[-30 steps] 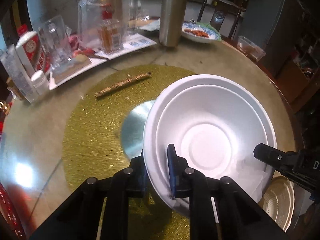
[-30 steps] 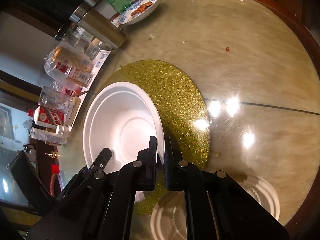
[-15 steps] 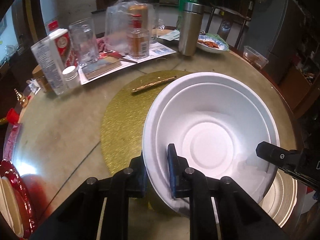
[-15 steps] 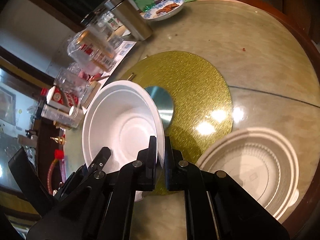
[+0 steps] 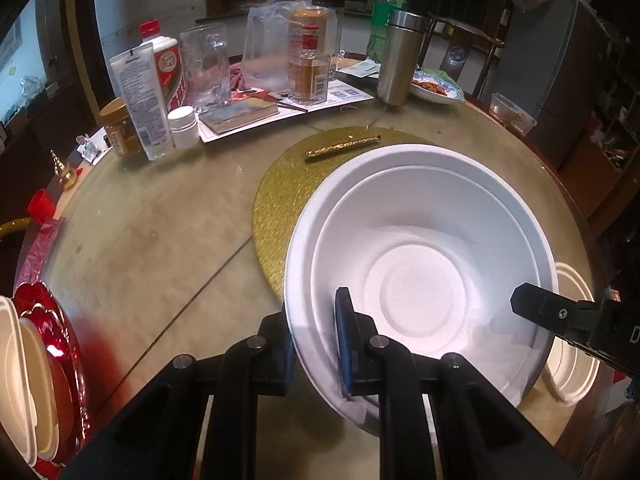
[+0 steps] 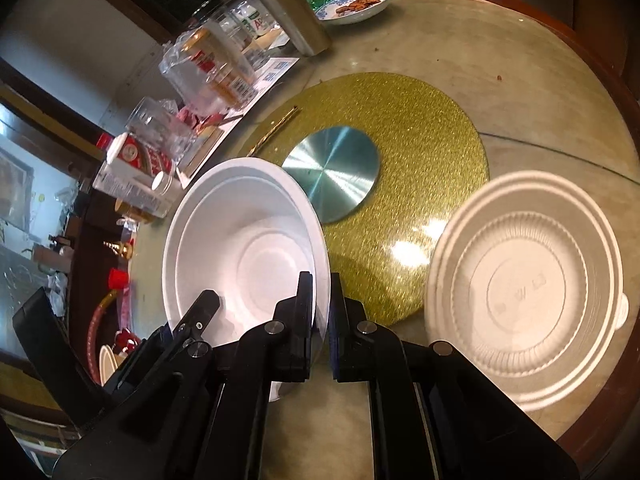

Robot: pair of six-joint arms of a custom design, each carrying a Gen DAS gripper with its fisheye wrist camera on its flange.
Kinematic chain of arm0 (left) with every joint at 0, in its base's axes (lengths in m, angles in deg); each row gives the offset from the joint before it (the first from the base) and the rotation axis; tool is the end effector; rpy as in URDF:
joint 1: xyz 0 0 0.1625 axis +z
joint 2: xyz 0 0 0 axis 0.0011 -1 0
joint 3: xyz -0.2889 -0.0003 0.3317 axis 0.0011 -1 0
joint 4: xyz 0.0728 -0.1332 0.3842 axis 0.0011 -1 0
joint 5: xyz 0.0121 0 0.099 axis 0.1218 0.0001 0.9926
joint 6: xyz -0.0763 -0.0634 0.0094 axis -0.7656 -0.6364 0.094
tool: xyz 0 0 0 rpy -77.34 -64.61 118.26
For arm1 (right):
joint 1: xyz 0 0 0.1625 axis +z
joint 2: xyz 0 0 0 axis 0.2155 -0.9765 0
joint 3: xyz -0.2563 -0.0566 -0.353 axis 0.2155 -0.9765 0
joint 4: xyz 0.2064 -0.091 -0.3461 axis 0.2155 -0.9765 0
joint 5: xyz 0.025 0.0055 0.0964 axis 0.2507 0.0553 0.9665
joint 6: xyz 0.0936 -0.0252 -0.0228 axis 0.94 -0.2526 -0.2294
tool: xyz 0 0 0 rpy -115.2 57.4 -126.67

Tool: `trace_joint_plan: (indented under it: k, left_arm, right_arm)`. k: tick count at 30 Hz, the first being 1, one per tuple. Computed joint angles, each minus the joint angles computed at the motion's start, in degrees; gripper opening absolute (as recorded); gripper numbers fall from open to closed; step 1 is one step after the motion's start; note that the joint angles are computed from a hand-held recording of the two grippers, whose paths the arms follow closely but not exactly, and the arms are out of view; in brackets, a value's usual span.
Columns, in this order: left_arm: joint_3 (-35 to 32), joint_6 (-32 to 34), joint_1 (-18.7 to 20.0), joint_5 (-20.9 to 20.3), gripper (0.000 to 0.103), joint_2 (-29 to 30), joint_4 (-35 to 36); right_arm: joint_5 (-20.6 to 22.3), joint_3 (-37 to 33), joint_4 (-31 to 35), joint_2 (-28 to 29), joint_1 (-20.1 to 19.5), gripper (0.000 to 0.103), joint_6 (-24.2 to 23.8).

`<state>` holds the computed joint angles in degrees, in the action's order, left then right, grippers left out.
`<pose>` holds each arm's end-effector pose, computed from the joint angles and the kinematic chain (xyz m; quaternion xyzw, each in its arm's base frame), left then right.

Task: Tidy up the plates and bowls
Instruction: 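Grasp the white bowl rim with both tools and lift it, then hold the white bowl raised above the table with both tools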

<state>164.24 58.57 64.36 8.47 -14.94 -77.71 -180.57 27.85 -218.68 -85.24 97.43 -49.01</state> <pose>-0.0596 -0.6045 0.2466 0.0937 0.8910 -0.2899 0.3366 0.3177 -0.6208 0.0080 -0.0250 -0.9563 0.2419 0.1625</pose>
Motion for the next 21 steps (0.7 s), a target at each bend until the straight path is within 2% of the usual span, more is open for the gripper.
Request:
trace_joint_plan:
  k: [6, 21]
  left_arm:
    - [2.44, 0.22, 0.14, -0.67, 0.016, -1.91, -0.64]
    - [5.94, 0.66, 0.57, -1.64, 0.016, -4.6, -1.1]
  right_arm:
    - [-1.76, 1.64, -1.83, 0.37, 1.18, 0.006, 0.15]
    - [-2.47, 4.84, -4.78, 0.67, 2.08, 0.006, 0.72]
